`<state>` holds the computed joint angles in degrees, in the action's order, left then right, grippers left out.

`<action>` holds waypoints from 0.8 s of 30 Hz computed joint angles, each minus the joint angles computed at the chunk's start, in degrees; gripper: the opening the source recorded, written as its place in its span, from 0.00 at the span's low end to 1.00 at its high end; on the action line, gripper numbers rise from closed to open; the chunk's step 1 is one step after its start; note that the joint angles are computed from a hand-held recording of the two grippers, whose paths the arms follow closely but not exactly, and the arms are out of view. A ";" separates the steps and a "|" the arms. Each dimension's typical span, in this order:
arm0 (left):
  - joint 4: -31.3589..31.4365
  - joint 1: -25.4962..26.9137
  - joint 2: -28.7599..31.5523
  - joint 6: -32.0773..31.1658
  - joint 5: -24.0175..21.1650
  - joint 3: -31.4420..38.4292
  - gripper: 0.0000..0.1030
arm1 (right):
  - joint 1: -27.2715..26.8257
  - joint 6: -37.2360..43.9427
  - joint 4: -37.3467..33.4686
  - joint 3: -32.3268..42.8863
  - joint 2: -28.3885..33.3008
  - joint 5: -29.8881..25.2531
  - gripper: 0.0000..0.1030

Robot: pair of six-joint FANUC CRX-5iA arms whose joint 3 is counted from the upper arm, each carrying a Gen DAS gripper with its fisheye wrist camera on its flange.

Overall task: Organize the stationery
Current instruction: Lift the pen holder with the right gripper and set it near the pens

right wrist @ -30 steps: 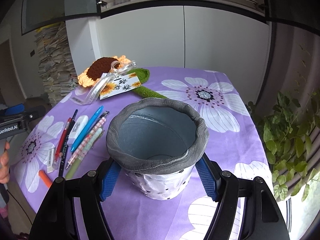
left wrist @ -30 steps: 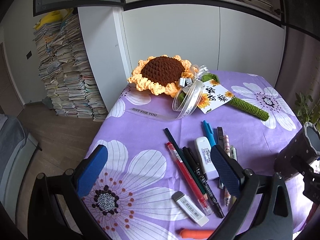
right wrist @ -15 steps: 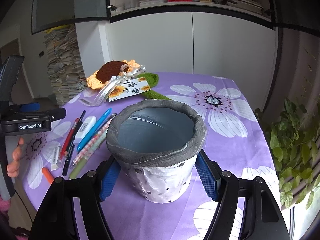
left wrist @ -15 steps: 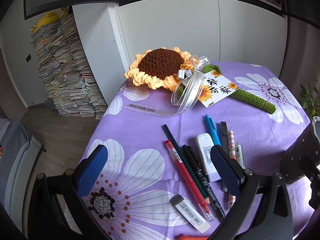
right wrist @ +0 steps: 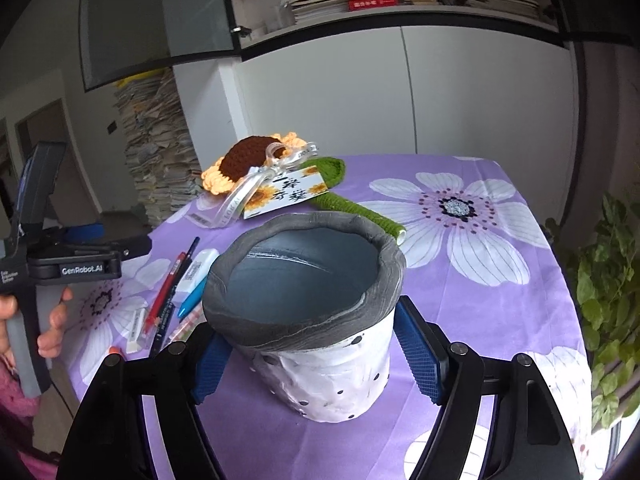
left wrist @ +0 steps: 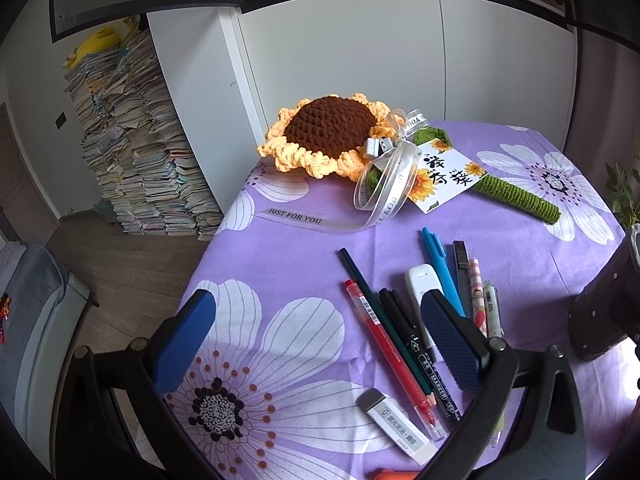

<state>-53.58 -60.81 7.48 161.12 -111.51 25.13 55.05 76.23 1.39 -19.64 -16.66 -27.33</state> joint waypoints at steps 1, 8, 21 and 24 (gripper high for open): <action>-0.19 -0.09 -0.03 0.05 -0.08 0.01 0.99 | 0.68 -3.90 4.05 -1.57 -0.45 1.25 0.73; 0.41 0.44 0.06 -0.07 1.17 -0.12 0.99 | 2.60 -18.86 25.03 -6.79 -1.77 5.09 0.72; -0.29 0.29 -0.16 -1.00 1.21 -0.25 0.99 | 0.00 -3.56 8.34 3.31 5.50 2.61 0.73; -0.18 0.56 -0.23 -0.91 1.39 -0.49 0.99 | -0.81 -2.83 6.09 3.62 5.32 2.83 0.73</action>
